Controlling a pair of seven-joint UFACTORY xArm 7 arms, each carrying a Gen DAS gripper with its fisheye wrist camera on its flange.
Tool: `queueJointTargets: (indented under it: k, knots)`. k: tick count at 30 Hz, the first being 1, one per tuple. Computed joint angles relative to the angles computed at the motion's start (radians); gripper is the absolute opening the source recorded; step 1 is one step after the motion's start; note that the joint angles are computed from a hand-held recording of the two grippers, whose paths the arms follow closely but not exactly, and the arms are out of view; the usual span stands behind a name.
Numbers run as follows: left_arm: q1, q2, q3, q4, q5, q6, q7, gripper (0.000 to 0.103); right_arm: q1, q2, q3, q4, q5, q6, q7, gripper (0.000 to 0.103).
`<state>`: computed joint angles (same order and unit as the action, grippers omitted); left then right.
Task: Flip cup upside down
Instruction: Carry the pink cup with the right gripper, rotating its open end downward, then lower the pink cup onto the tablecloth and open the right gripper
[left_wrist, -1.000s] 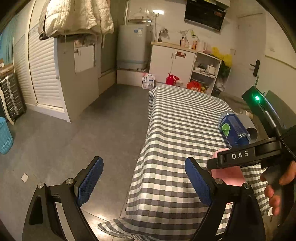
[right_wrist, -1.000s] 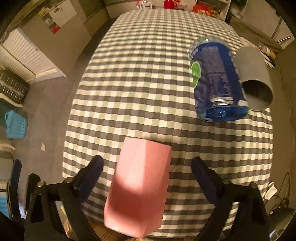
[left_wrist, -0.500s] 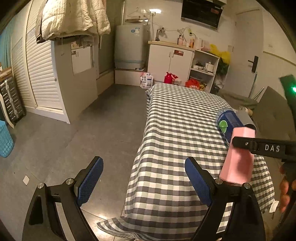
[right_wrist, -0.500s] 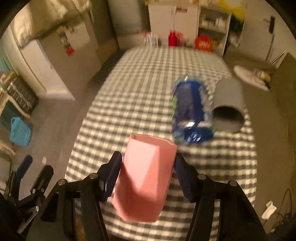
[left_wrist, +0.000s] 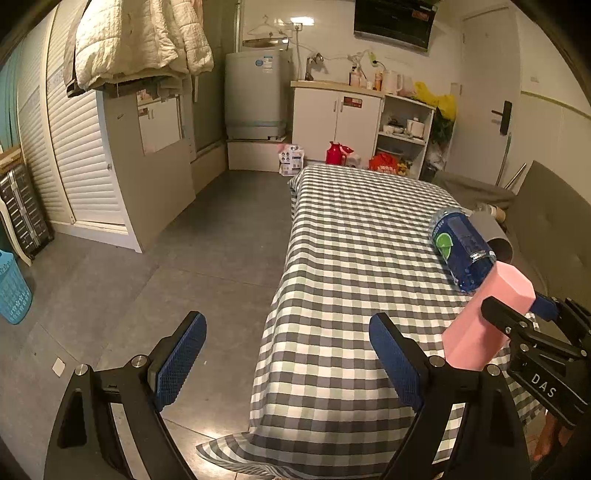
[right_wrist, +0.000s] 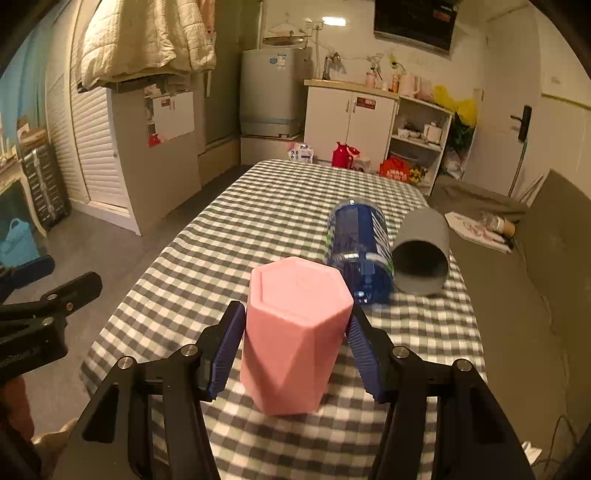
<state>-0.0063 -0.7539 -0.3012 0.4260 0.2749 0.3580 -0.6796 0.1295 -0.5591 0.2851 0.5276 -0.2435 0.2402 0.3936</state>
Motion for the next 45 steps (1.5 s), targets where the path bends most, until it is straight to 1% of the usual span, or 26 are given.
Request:
queueJointTargets:
  k: [1,2,3,4,5,6,9,11,13,14,15,17,21,23,25,27,28,29,30,32,36,39,42,43,44,45]
  knots:
    - [0.000,0.001,-0.001,0.002,0.000,0.004,-0.001,0.093,0.024,0.001,-0.020,0.006,0.016,0.024,-0.014,0.056]
    - [0.000,0.000,-0.003,0.002,0.000,0.006,-0.003,0.093,0.031,0.007,-0.023,0.008,0.023,0.036,-0.017,0.059]
    - [0.000,-0.001,-0.003,0.002,0.000,0.008,-0.005,0.093,0.031,0.003,-0.022,0.003,0.025,0.048,-0.015,0.073]
    - [-0.001,-0.002,-0.003,0.002,0.000,0.009,-0.007,0.093,0.034,0.009,-0.020,0.011,0.032,0.080,-0.010,0.081]
    - [-0.001,-0.002,-0.002,0.003,0.001,0.012,-0.006,0.093,0.035,0.008,-0.021,0.004,0.033,0.080,-0.005,0.087]
    - [-0.002,-0.002,-0.002,0.003,0.001,0.014,-0.007,0.093,0.038,0.010,-0.023,0.000,0.037,0.081,0.000,0.087]
    - [-0.008,-0.002,0.004,0.002,-0.001,0.020,-0.004,0.093,0.038,0.057,-0.032,0.026,0.050,0.126,0.015,0.087]
    - [-0.010,-0.003,0.008,0.001,-0.002,0.020,-0.002,0.093,0.050,0.096,-0.053,0.046,0.071,0.160,0.018,0.086]
    - [-0.010,-0.001,0.011,0.002,-0.003,0.022,0.001,0.093,0.097,0.128,-0.104,0.052,0.129,0.166,-0.021,0.077]
    - [-0.011,-0.001,0.011,0.001,-0.004,0.022,0.000,0.093,0.106,0.138,-0.112,0.056,0.142,0.170,-0.032,0.070]
    - [-0.011,0.000,0.013,0.002,-0.005,0.024,0.001,0.093,0.102,0.143,-0.106,0.057,0.138,0.168,-0.030,0.067]
    - [-0.011,0.002,0.015,0.003,-0.006,0.027,0.002,0.093,0.083,0.145,-0.086,0.055,0.112,0.157,-0.012,0.067]
    - [-0.013,0.008,0.016,0.006,-0.006,0.028,0.004,0.093,0.077,0.172,-0.095,0.056,0.118,0.105,0.003,0.067]
    - [-0.013,0.009,0.014,0.008,-0.004,0.030,0.007,0.093,0.042,0.209,-0.069,0.079,0.075,0.072,0.035,0.067]
    - [-0.013,0.004,0.014,0.006,-0.001,0.024,0.008,0.093,0.020,0.226,-0.045,0.095,0.030,0.067,0.069,0.067]
    - [-0.014,-0.004,0.017,0.001,-0.002,0.014,0.011,0.093,0.031,0.231,-0.054,0.099,0.024,0.070,0.071,0.067]
    - [-0.014,-0.007,0.017,0.000,-0.002,0.010,0.012,0.093,0.066,0.229,-0.088,0.101,0.064,0.081,0.034,0.067]
    - [-0.012,-0.011,0.016,-0.001,-0.002,0.007,0.012,0.093,0.093,0.227,-0.110,0.106,0.098,0.093,0.004,0.071]
    - [-0.011,-0.019,0.013,-0.003,-0.003,0.003,0.010,0.093,0.097,0.218,-0.111,0.105,0.105,0.098,-0.002,0.083]
    - [-0.011,-0.035,0.007,-0.007,-0.001,-0.003,0.012,0.093,0.073,0.140,-0.085,0.069,0.067,0.103,0.015,0.099]
    - [-0.020,-0.074,-0.009,-0.011,-0.005,-0.008,0.010,0.093,0.084,-0.036,-0.086,-0.022,0.077,0.131,-0.003,0.100]
    - [-0.041,-0.093,-0.017,-0.008,-0.026,-0.015,-0.005,0.093,0.058,-0.175,-0.066,-0.084,0.070,0.146,0.008,0.100]
    - [-0.050,-0.123,-0.046,-0.008,-0.026,-0.029,-0.020,0.093,0.033,-0.296,-0.055,-0.132,0.065,0.149,0.020,0.100]
    - [-0.048,-0.137,-0.065,-0.008,-0.020,-0.035,-0.026,0.093,0.022,-0.344,-0.050,-0.155,0.064,0.141,0.030,0.100]
    - [-0.047,-0.149,-0.080,-0.010,-0.013,-0.042,-0.030,0.097,0.017,-0.376,-0.051,-0.168,0.066,0.141,0.031,0.103]
    - [-0.049,-0.160,-0.094,-0.013,-0.006,-0.052,-0.031,0.102,0.009,-0.427,-0.052,-0.196,0.064,0.135,0.035,0.103]
